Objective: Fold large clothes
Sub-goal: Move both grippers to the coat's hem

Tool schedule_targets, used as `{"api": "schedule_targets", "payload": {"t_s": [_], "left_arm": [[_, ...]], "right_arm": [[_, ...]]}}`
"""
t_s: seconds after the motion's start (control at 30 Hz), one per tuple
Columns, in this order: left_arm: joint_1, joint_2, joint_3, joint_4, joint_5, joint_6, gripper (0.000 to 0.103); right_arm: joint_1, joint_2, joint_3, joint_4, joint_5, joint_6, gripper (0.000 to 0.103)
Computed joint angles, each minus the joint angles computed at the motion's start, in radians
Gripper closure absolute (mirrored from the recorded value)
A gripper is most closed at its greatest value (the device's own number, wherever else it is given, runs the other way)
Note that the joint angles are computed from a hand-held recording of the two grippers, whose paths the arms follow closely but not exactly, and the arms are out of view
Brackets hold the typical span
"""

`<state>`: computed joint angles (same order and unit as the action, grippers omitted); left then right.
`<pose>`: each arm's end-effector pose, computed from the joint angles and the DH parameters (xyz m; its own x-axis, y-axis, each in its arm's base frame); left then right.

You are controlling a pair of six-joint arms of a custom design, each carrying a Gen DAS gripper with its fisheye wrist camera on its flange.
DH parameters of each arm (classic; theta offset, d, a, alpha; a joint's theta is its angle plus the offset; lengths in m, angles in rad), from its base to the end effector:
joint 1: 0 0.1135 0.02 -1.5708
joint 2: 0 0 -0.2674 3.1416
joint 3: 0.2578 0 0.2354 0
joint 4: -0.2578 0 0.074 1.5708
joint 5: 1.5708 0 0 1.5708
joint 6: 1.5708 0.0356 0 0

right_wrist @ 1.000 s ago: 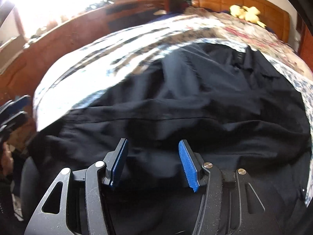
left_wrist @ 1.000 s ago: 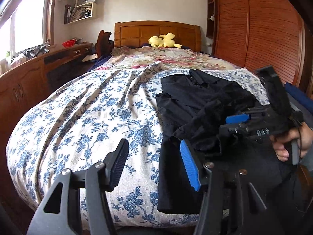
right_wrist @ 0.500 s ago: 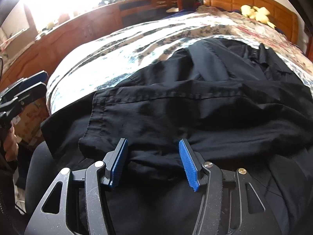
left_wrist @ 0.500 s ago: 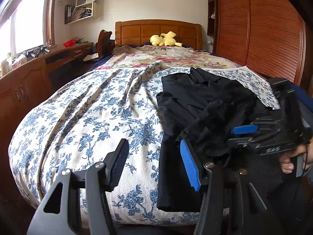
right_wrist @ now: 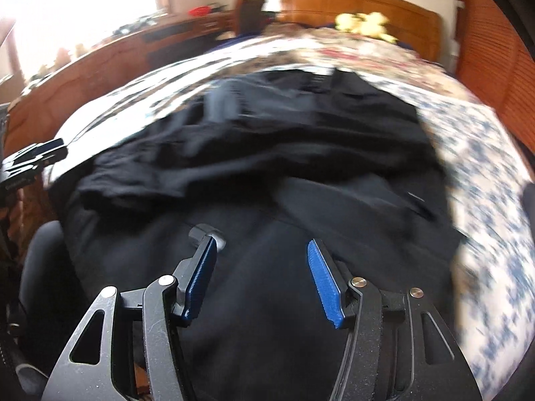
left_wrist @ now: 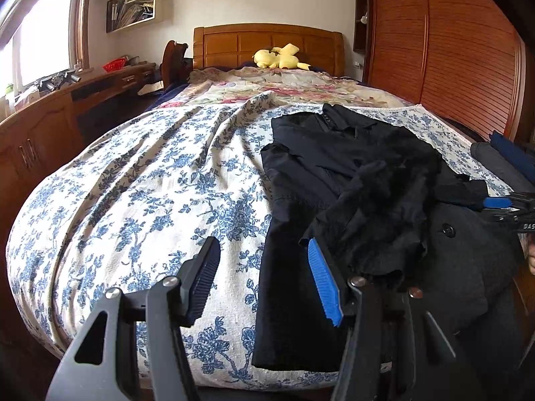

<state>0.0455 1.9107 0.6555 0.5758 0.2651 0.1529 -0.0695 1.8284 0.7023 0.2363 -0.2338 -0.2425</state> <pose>0.3212 0.0053 0.0998 -0.5960 0.1200 -0.7940 0.2535 0.9663 -0.0442 0.3084 -0.0132 0.1080 -0.7337 -0.1831 -0.6544 -0.2618 0.9648 0.0236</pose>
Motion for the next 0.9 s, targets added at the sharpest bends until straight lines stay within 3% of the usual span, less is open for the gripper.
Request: {"api": "schedule_targets", "payload": {"t_s": [0.3,0.43,0.63,0.9], "left_arm": [[0.023,0.046,0.005,-0.022,0.009,0.013,0.049],[0.029,0.022,-0.043,0.026,0.011,0.028,0.049],[0.030,-0.028,-0.081,0.012,0.037,0.077,0.069],[0.025,0.002,-0.051,-0.047,0.020,0.086,0.070]], "right_arm": [[-0.249,-0.023,-0.079,0.000,-0.006,-0.063,0.044],[-0.306,-0.030,-0.110,0.011,-0.003,-0.101,0.042],[-0.378,-0.029,-0.124,-0.005,-0.045,-0.136,0.038],[-0.391,-0.088,-0.170,-0.082,-0.085,-0.226,0.037]]}}
